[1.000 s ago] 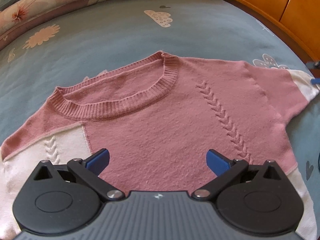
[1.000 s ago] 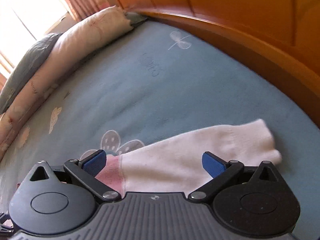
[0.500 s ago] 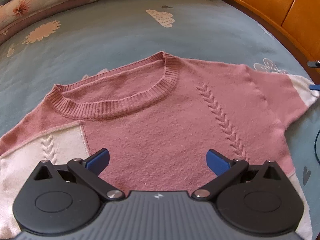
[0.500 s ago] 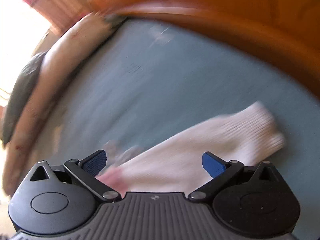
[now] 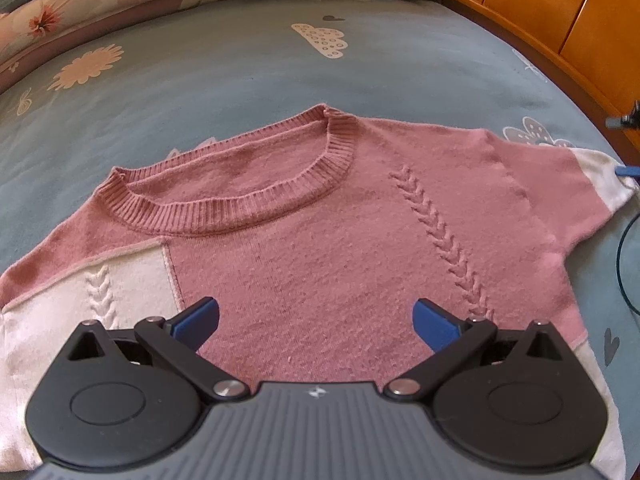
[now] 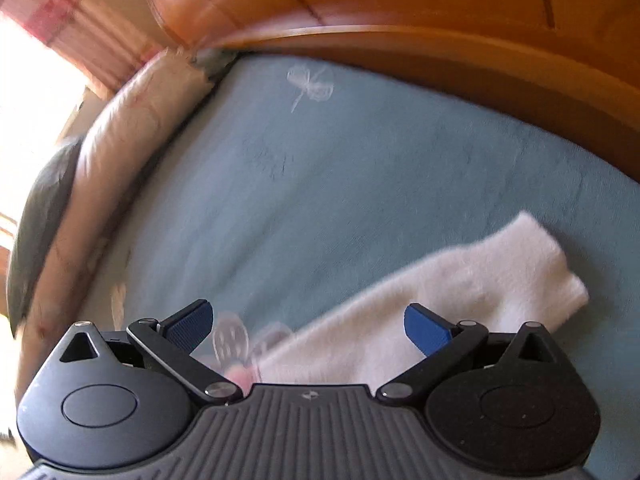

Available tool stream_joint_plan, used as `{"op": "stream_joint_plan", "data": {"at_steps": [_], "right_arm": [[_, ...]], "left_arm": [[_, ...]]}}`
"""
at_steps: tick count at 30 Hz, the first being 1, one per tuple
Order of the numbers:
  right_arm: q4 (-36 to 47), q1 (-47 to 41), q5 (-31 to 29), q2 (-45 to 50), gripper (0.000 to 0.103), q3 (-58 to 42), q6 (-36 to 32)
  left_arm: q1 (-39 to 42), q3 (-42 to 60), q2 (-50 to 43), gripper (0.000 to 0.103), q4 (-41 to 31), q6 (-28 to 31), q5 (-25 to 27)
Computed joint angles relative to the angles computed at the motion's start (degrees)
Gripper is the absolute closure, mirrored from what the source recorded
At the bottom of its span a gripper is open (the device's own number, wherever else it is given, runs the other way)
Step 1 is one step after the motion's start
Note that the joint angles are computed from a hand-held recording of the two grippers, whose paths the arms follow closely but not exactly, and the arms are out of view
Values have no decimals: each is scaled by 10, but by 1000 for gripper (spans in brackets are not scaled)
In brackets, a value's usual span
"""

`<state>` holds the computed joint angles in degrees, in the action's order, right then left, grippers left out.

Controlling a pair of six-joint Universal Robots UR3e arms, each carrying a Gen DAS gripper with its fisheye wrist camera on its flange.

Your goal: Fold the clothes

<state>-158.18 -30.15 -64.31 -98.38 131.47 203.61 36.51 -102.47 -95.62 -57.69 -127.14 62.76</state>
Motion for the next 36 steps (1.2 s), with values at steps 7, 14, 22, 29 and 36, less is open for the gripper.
{"op": "stream_joint_plan", "data": {"at_steps": [7, 14, 22, 29, 36], "right_arm": [[20, 63, -121, -48, 0, 0, 111], [69, 220, -54, 20, 0, -130, 176], [45, 426, -21, 180, 0, -292, 314], [50, 566, -138, 229, 0, -294, 390], [235, 719, -289, 262, 0, -423, 401]], "left_arm": [[29, -5, 26, 1, -20, 18, -4], [70, 9, 40, 1, -60, 43, -19], [159, 37, 55, 1, -160, 164, -42], [210, 16, 59, 1, -208, 300, -46], [258, 39, 61, 1, -299, 410, -43]]}}
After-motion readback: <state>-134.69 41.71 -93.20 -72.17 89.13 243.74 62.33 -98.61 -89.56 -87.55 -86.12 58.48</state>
